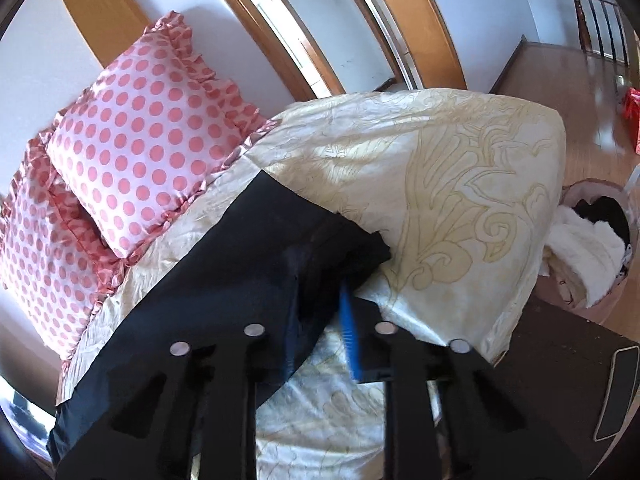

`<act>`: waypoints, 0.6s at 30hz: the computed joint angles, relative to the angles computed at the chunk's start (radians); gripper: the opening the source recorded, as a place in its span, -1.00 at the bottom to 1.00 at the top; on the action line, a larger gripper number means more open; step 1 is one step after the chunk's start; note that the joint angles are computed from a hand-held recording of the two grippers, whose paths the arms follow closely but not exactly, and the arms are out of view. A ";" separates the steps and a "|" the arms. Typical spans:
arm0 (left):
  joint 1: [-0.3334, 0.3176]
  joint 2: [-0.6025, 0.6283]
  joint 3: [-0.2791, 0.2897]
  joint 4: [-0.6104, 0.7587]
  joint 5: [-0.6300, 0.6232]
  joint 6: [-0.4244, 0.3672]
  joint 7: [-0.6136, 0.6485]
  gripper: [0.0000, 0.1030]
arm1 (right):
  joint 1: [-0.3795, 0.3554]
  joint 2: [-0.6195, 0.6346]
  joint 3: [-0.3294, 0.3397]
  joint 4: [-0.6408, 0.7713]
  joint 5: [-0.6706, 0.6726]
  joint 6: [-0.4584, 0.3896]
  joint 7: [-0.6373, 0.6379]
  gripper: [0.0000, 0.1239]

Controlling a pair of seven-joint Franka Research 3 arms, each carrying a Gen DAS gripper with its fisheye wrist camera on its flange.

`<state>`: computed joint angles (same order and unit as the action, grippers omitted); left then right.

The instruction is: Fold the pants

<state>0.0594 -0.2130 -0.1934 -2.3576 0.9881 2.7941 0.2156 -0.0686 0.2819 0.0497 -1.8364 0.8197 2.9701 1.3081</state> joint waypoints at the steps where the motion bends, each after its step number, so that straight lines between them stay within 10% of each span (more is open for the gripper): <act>1: 0.000 0.000 0.001 0.000 0.001 0.003 0.000 0.63 | -0.011 0.001 0.016 0.003 0.024 0.006 -0.029 -0.89; 9: 0.002 0.010 -0.005 0.008 0.031 0.005 -0.021 0.72 | -0.065 -0.042 0.186 0.078 0.314 0.033 -0.475 -0.91; 18: 0.015 -0.004 0.013 -0.011 0.032 0.077 -0.081 0.72 | 0.104 0.009 0.246 0.283 0.330 -0.384 -0.688 -0.91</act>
<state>0.0745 -0.2165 -0.1800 -2.3687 1.0199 2.8709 0.1347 0.0359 0.2905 0.2960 -1.5539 1.1493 2.5859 0.6204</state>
